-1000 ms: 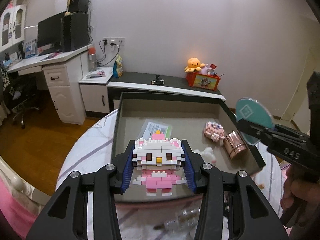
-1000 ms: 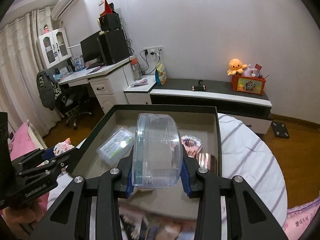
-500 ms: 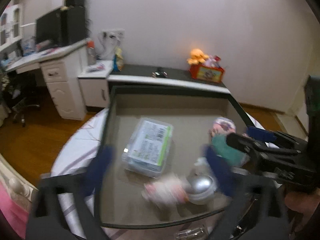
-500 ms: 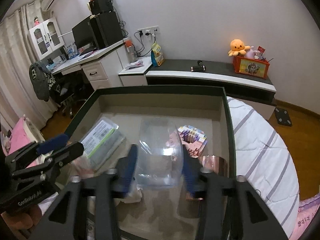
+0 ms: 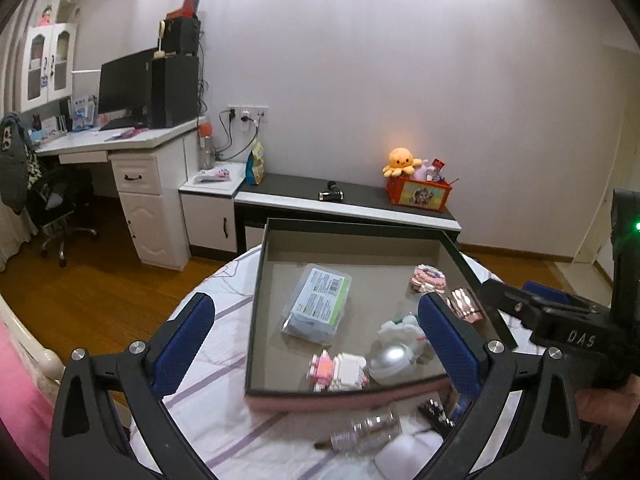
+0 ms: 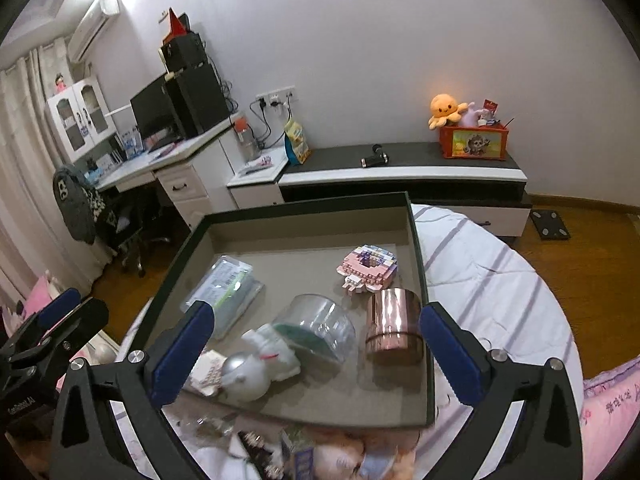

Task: Organize rigid objects
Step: 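Carry the block cat and clear container into the pink box and release, then withdraw both tools from the box toward the hair dryer and doll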

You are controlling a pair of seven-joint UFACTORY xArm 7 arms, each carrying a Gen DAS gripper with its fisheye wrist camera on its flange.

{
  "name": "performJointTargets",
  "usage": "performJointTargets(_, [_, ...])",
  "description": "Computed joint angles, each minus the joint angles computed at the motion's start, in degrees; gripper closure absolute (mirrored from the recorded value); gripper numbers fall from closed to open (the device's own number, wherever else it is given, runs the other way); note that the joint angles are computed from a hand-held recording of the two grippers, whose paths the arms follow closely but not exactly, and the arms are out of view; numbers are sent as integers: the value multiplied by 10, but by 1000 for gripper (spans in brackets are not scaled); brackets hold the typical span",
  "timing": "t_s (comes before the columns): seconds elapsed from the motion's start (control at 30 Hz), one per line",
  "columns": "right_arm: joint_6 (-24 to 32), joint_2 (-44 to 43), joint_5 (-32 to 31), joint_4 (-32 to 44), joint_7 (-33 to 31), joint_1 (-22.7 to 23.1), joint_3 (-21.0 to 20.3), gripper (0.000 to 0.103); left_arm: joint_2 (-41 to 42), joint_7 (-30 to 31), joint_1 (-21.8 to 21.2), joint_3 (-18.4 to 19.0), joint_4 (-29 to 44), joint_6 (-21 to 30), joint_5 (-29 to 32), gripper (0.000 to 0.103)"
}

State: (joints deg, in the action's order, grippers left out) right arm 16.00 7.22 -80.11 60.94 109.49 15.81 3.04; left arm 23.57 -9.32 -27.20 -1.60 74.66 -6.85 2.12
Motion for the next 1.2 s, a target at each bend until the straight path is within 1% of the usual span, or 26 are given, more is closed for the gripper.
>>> performJointTargets(0.07, [13, -19, -12, -14, 17, 6, 5, 0, -23, -4, -21, 22, -31, -14, -3, 0])
performJointTargets(0.13, [29, -41, -22, -30, 32, 9, 15, 0, -48, -4, -35, 37, -64, -26, -7, 0])
performJointTargets(0.27, [61, -89, -34, -67, 56, 11, 42, 0, -90, 5, -59, 57, -118, -38, -25, 0])
performJointTargets(0.33, [74, -108, -36, -84, 66, 11, 55, 0, -108, 13, -67, 60, -143, -47, -37, 0])
performJointTargets(0.37, [82, -119, -36, -93, 73, 11, 61, 0, -117, 22, -91, 79, -155, -50, -51, 0])
performJointTargets(0.4, [88, -129, -37, -101, 78, 11, 68, 0, -126, 31, -102, 86, -166, -51, -62, 0])
performJointTargets(0.43, [94, -138, -34, -109, 81, 11, 74, 0, -135, 39, -111, 91, -179, -54, -74, 0])
performJointTargets(0.5, [106, -157, -27, -126, 86, 12, 85, 0, -149, 53, -109, 83, -197, -58, -88, 0])
performJointTargets(0.57, [115, -172, -22, -139, 89, 13, 96, 0, -164, 77, -128, 92, -218, -62, -114, 0])
performJointTargets(0.6, [122, -181, -17, -146, 90, 14, 102, 0, -171, 85, -129, 90, -228, -64, -125, 0])
performJointTargets(0.73, [137, -209, -3, -175, 101, 16, 123, 0, -195, 99, -97, 50, -261, -69, -141, 0])
performJointTargets(0.8, [138, -220, 2, -188, 106, 16, 131, 0, -205, 127, -103, 46, -278, -73, -176, 0])
performJointTargets(0.87, [141, -228, 6, -200, 113, 17, 139, 0, -213, 109, -81, 24, -293, -75, -165, 0])
performJointTargets(0.9, [142, -231, 9, -205, 116, 18, 143, 0, -218, 86, -63, 11, -304, -79, -141, 0])
performJointTargets(1.0, [147, -243, 13, -222, 126, 20, 154, 0, -230, 63, -38, -12, -328, -90, -122, 0])
performJointTargets(1.1, [153, -251, 23, -234, 128, 24, 163, 0, -239, 89, -23, -38, -341, -98, -157, 0])
performJointTargets(1.17, [155, -254, 34, -240, 127, 25, 166, 0, -243, 76, -9, -50, -349, -100, -147, 0])
performJointTargets(1.2, [154, -255, 37, -242, 129, 25, 167, 0, -245, 60, -2, -53, -354, -102, -130, 0])
